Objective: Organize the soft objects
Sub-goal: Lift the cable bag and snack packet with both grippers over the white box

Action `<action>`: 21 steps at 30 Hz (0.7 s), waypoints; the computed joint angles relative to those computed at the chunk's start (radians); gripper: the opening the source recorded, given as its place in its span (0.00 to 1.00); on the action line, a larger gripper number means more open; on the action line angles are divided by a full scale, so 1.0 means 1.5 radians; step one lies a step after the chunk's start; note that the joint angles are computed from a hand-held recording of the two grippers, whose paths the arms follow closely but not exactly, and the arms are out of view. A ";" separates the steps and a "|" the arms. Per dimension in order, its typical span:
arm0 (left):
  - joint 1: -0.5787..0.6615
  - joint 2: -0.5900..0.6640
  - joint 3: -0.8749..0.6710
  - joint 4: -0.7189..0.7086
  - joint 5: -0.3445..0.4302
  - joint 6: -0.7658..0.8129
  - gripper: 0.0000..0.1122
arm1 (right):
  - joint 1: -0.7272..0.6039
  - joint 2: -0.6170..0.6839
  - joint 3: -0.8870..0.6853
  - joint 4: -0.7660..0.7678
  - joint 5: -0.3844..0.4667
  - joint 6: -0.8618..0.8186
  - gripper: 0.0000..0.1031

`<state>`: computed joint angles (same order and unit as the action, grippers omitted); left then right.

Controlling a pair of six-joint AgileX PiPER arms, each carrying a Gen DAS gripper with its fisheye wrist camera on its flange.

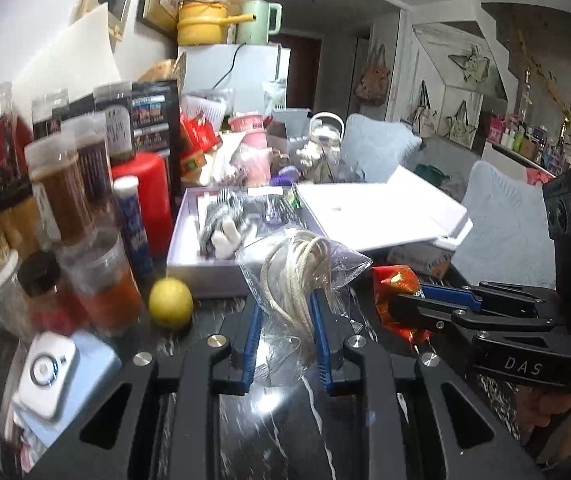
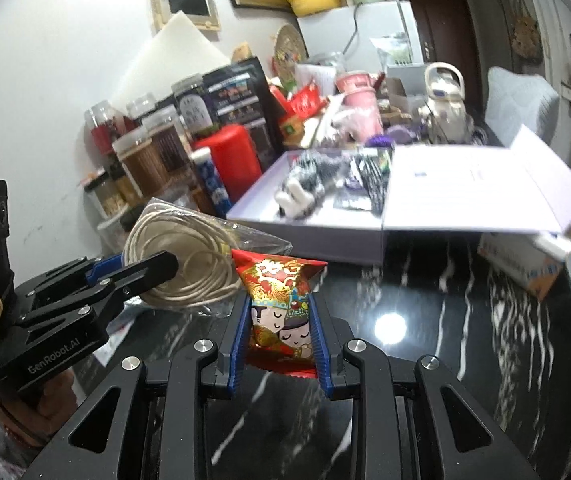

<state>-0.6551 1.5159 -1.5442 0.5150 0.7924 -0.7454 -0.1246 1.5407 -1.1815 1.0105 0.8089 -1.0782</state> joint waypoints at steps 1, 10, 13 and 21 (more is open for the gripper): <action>0.006 0.007 -0.013 0.004 -0.001 0.005 0.21 | 0.004 0.005 -0.013 -0.002 -0.003 0.002 0.27; 0.086 0.092 -0.159 -0.058 -0.023 0.107 0.21 | 0.042 0.083 -0.184 -0.026 -0.002 0.043 0.27; 0.112 0.133 -0.223 -0.081 -0.020 0.139 0.21 | 0.057 0.130 -0.272 -0.045 0.004 0.068 0.27; 0.175 0.311 -0.503 -0.143 0.054 0.238 0.21 | 0.080 0.287 -0.532 -0.119 0.048 0.167 0.27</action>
<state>-0.3933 1.9824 -2.2988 0.3002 0.8737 -0.3886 -0.0049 1.9713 -1.9798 0.8321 0.8814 -0.8272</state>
